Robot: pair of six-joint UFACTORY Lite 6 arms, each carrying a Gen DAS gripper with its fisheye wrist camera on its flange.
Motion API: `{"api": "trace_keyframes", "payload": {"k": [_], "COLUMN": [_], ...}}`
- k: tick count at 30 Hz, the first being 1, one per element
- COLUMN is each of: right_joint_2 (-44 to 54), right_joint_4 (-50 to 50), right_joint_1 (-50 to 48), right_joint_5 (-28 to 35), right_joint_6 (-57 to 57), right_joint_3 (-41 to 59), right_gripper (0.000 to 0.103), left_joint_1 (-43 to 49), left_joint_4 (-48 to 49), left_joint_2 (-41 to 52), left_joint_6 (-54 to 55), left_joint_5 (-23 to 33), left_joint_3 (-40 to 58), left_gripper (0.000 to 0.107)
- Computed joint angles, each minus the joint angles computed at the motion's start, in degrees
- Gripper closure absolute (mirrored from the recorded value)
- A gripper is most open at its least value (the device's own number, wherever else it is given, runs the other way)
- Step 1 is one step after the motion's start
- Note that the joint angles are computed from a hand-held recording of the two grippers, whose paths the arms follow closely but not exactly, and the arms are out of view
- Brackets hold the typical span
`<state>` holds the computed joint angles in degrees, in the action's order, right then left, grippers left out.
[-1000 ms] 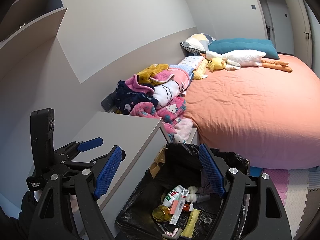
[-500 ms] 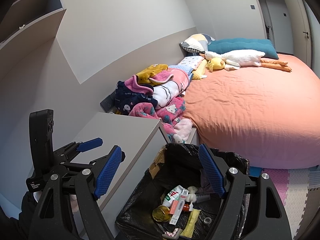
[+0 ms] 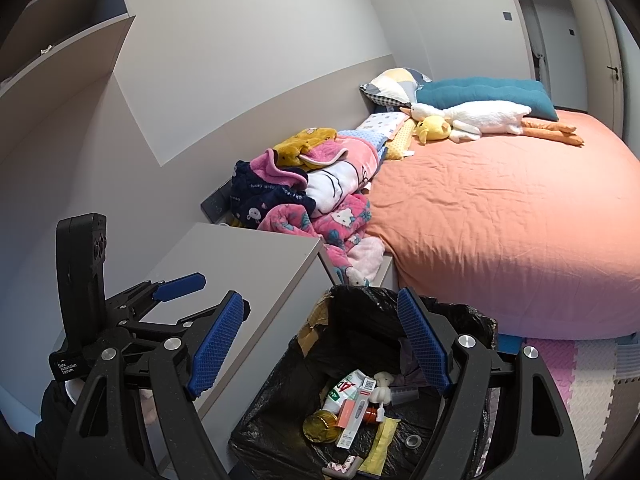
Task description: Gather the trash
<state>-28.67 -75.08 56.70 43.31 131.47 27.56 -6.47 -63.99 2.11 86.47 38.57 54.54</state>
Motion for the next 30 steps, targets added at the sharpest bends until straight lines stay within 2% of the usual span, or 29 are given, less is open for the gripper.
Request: {"api": "trace_keyframes", "payload": {"k": [15, 30], "right_joint_2": [0.1, -1.8], "right_joint_4": [0.2, 1.0], "right_joint_1": [0.1, 0.4], "right_joint_5": [0.1, 0.5], "right_joint_6": [-0.2, -0.8], "right_joint_3": [0.2, -1.1], "right_gripper": [0.023, 0.023], "left_joint_1": [-1.4, -3.5], "left_joint_4": [2.7, 1.1], "left_joint_2": [0.0, -1.9], "left_joint_6": [-2.5, 0.7], "left_joint_5": [-0.5, -2.9], "left_joint_3": [0.1, -2.2], "left_gripper": [0.011, 0.011]}}
